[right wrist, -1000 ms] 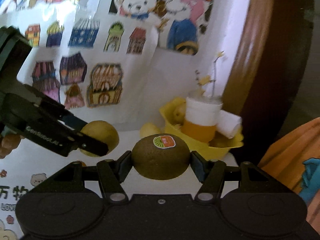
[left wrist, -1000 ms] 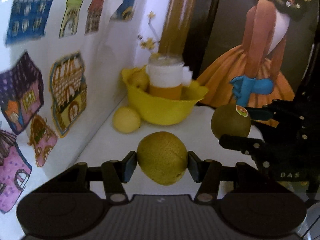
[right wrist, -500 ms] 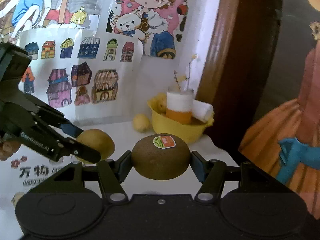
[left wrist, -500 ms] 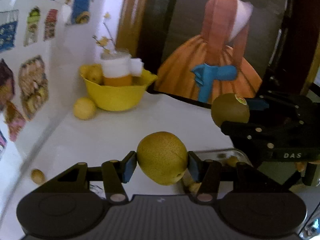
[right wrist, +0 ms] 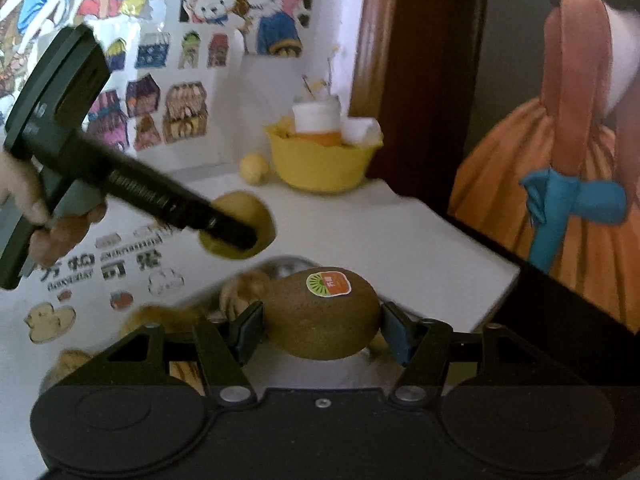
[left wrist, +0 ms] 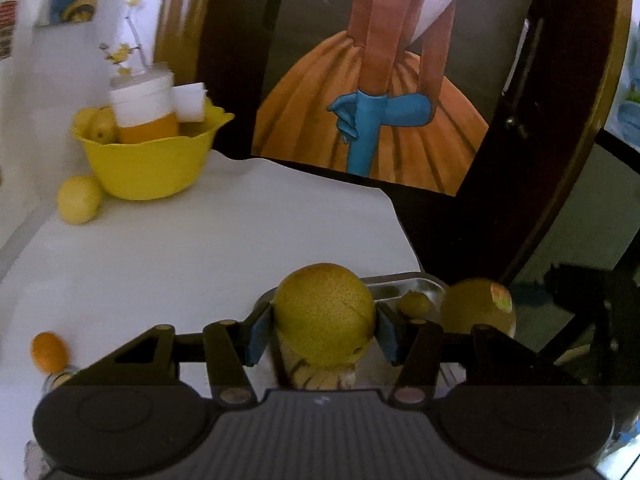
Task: Organize fruits
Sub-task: 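Carry the pear in the left gripper and kiwi in the right over the tray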
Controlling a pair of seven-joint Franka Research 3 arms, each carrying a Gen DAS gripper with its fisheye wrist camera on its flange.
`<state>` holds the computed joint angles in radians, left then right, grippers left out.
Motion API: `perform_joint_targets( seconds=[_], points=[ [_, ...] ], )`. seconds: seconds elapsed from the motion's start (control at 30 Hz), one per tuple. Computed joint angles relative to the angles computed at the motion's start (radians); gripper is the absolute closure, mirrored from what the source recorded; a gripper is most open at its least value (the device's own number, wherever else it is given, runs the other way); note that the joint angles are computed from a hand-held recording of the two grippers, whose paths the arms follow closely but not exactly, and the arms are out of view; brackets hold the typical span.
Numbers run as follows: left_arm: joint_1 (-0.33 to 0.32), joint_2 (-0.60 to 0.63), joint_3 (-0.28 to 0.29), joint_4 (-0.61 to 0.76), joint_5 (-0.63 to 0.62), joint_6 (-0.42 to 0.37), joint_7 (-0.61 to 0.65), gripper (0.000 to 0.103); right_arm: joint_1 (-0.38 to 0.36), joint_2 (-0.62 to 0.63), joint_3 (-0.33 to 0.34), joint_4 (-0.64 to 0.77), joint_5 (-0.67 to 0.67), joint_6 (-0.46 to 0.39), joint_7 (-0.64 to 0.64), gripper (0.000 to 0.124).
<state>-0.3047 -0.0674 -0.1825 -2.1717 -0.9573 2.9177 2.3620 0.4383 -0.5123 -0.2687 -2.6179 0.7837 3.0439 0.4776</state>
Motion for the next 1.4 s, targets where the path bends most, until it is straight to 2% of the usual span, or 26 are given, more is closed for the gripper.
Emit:
perform_joint_targets(
  seconds=[0.1,0.4,0.5,0.77,1.27,1.4],
  points=[
    [0.004,0.048,-0.015,0.034,0.043,-0.002,-0.034,0.045,0.02,-0.001,-0.025,-0.026,0.025,0.02,-0.011,0.06],
    [0.044,0.13,-0.085,0.087,0.165,0.009,-0.087,0.045,0.145,0.011,-0.123,-0.06,0.064,0.105,-0.058,0.06],
    [0.058,0.143,-0.105,0.092,0.19,0.017,-0.097,0.045,0.184,0.012,-0.151,-0.073,0.042,0.148,-0.062,0.06],
    [0.086,0.163,-0.138,0.102,0.225,0.018,-0.112,0.045,0.224,0.019,-0.193,-0.085,-0.049,0.184,0.013,0.06],
    [0.112,0.18,-0.152,0.124,0.214,-0.016,-0.141,0.044,0.233,0.014,-0.212,-0.13,-0.233,0.249,0.154,0.058],
    [0.116,0.175,-0.142,0.133,0.216,-0.065,-0.176,0.043,0.206,0.013,-0.187,-0.144,-0.272,0.258,0.207,0.057]
  ],
)
